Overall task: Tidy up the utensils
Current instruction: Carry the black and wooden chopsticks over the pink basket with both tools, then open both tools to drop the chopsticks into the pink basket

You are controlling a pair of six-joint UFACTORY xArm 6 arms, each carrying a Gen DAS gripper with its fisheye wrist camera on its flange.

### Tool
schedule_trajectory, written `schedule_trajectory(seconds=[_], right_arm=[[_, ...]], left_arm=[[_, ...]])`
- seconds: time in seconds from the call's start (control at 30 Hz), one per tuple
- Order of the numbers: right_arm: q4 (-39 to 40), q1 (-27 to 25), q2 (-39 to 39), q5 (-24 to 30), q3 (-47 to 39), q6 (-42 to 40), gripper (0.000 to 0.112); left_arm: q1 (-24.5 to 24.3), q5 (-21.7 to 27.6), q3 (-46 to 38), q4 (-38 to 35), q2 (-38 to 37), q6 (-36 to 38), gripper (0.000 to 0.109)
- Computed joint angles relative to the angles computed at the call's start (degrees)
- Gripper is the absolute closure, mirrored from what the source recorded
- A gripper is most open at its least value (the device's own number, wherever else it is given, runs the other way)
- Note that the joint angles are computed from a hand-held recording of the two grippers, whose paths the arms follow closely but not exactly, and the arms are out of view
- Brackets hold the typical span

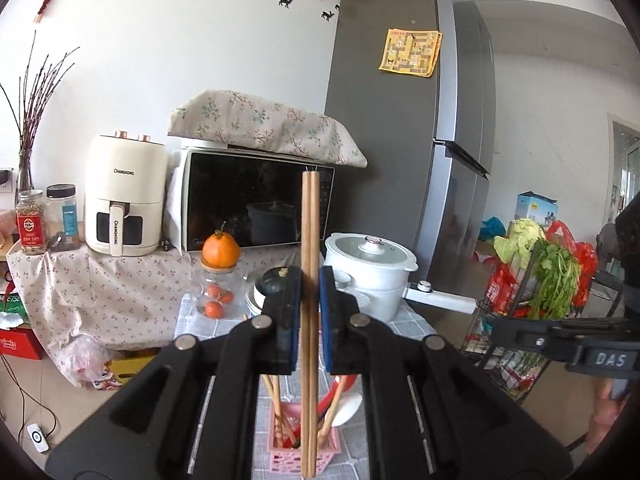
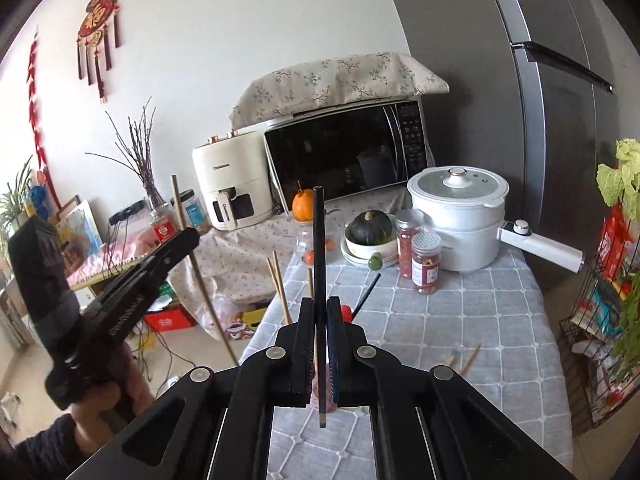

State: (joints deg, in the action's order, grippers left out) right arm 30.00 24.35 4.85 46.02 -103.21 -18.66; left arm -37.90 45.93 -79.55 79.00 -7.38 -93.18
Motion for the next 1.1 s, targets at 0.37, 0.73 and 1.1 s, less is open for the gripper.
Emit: schedule_trajectory(seconds=[0.37,0.73,1.1], right_arm=[[-0.18,1.17,2.53,-1.85,-2.46,2.36,0.106],[1.59,1.45,3.99,-4.84,-3.47,2.54,0.106],[2.72,2.95,6.53,-8.85,-3.87,3.62,0.106]], left_arm=[[2.49,2.52,-3.95,1.20,7.62,-1.97,0.099],[4.83,-3.48,-2.58,-13.71,6.88,5.72,0.067],[2.44,8.34,-0.52,-32.64,1.94,17.39,0.054]])
